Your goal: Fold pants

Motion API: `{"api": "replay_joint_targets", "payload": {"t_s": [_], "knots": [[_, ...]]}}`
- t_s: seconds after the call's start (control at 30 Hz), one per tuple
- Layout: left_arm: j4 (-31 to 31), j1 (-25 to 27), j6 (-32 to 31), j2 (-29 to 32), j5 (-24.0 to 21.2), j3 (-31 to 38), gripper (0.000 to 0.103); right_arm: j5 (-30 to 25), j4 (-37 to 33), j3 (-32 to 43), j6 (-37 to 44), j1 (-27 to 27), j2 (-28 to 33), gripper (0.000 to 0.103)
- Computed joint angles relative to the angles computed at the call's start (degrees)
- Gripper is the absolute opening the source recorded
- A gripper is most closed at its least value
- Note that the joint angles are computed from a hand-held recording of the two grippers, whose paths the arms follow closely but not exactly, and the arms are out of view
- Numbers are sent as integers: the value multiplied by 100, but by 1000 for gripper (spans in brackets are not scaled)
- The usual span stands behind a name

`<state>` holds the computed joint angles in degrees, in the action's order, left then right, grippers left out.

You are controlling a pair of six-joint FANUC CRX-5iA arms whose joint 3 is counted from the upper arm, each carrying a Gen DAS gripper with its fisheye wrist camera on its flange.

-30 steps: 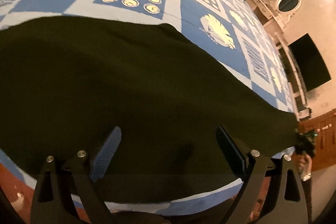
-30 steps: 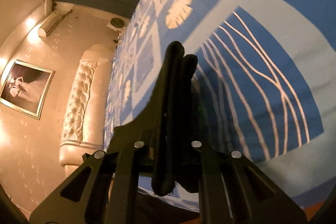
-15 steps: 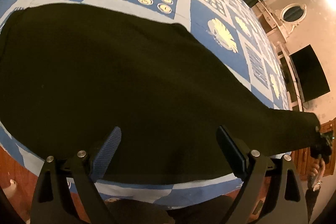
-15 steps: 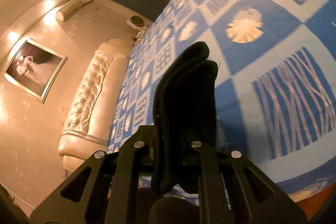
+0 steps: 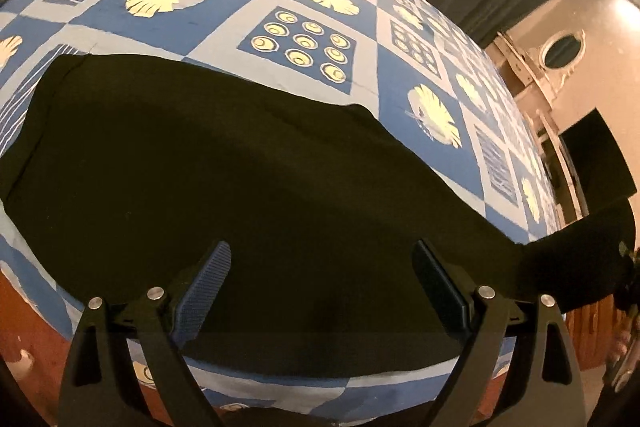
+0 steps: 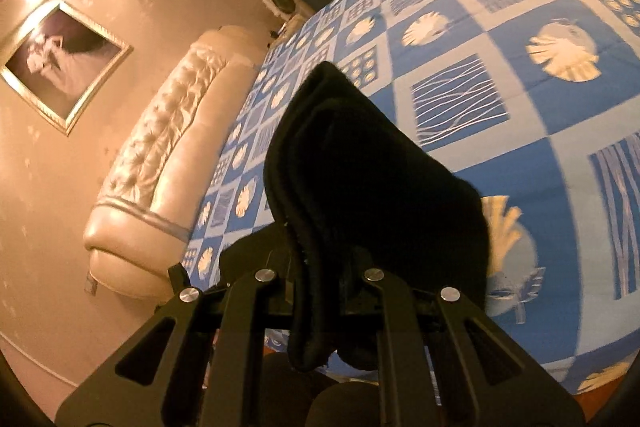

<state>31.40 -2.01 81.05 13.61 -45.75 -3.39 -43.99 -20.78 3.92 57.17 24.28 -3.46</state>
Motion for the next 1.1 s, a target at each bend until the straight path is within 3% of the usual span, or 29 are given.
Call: {"api": "replay_joint_targets", "payload": {"t_s": [0.1, 0.63, 1.1], "knots": [[30, 33, -5, -16, 73, -53, 91, -109, 644, 234, -396, 445, 364, 11], [-452, -87, 25, -116, 353, 29, 91, -657, 1566, 1157, -978, 1466, 2084, 12], [-622, -143, 64, -80, 379, 118, 91, -695, 2015, 1381, -1416, 1775, 2602, 12]]}}
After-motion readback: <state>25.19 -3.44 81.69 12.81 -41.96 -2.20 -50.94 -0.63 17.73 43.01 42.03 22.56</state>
